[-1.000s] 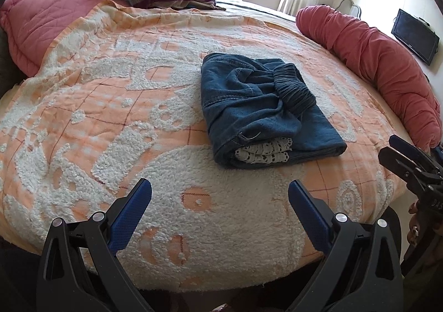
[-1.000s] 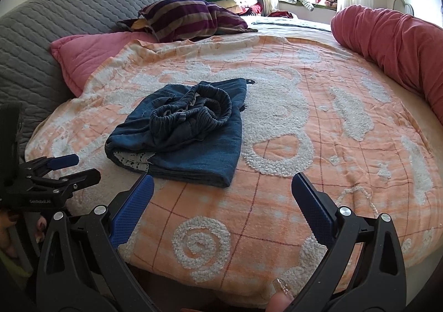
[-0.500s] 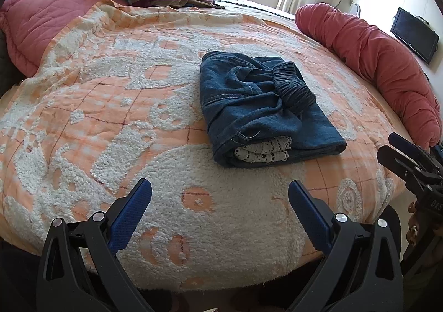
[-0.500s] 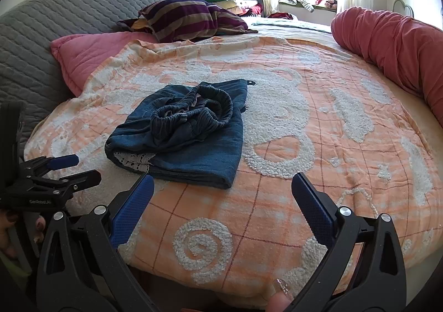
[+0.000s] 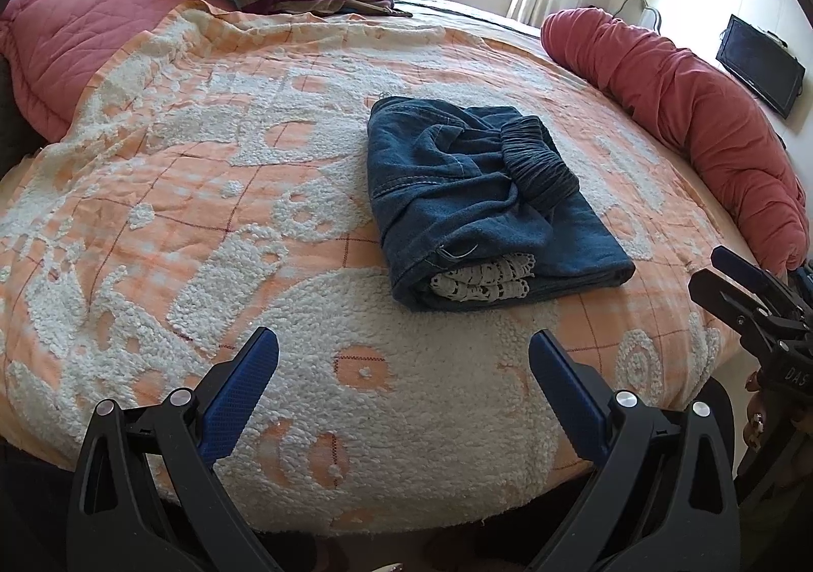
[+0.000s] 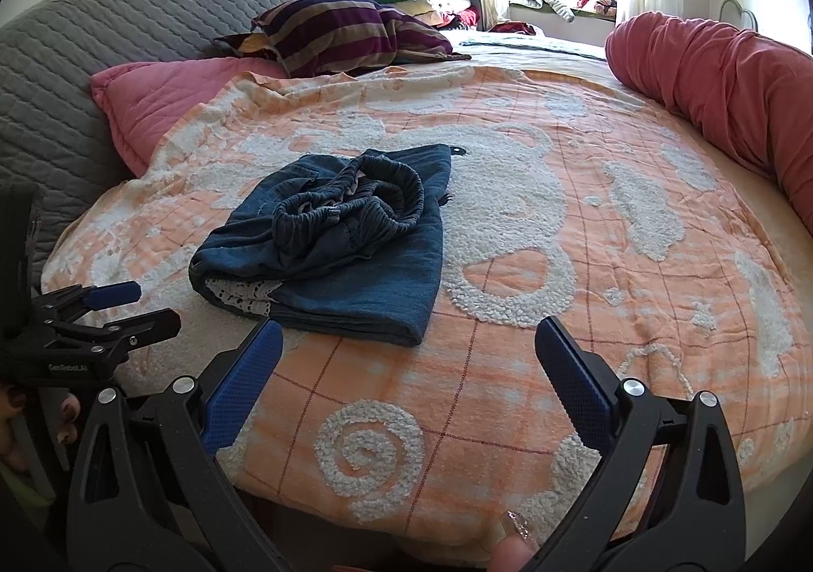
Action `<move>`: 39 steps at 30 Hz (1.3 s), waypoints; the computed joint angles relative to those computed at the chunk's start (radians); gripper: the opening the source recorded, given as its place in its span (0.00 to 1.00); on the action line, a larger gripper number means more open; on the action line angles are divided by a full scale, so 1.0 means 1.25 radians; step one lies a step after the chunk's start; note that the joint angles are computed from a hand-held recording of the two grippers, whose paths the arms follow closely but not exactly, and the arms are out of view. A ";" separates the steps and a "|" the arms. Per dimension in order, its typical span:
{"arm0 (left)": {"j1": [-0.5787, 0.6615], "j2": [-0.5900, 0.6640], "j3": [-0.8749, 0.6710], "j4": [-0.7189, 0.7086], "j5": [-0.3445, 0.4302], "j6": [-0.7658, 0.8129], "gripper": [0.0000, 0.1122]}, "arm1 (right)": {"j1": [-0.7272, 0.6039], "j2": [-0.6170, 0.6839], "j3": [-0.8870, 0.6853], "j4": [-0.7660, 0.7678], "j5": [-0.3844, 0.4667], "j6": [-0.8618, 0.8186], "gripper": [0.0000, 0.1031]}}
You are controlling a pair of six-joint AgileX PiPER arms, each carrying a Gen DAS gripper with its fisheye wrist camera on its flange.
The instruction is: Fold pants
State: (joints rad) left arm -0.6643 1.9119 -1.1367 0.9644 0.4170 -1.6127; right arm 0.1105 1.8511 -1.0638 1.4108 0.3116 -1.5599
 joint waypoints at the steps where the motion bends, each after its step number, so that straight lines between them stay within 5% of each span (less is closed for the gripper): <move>1: -0.001 0.001 -0.001 0.000 0.001 -0.001 0.88 | 0.000 0.000 0.000 0.000 0.000 0.000 0.91; 39: 0.005 0.002 -0.004 -0.021 0.011 0.017 0.88 | -0.009 0.005 -0.005 -0.009 0.005 0.004 0.91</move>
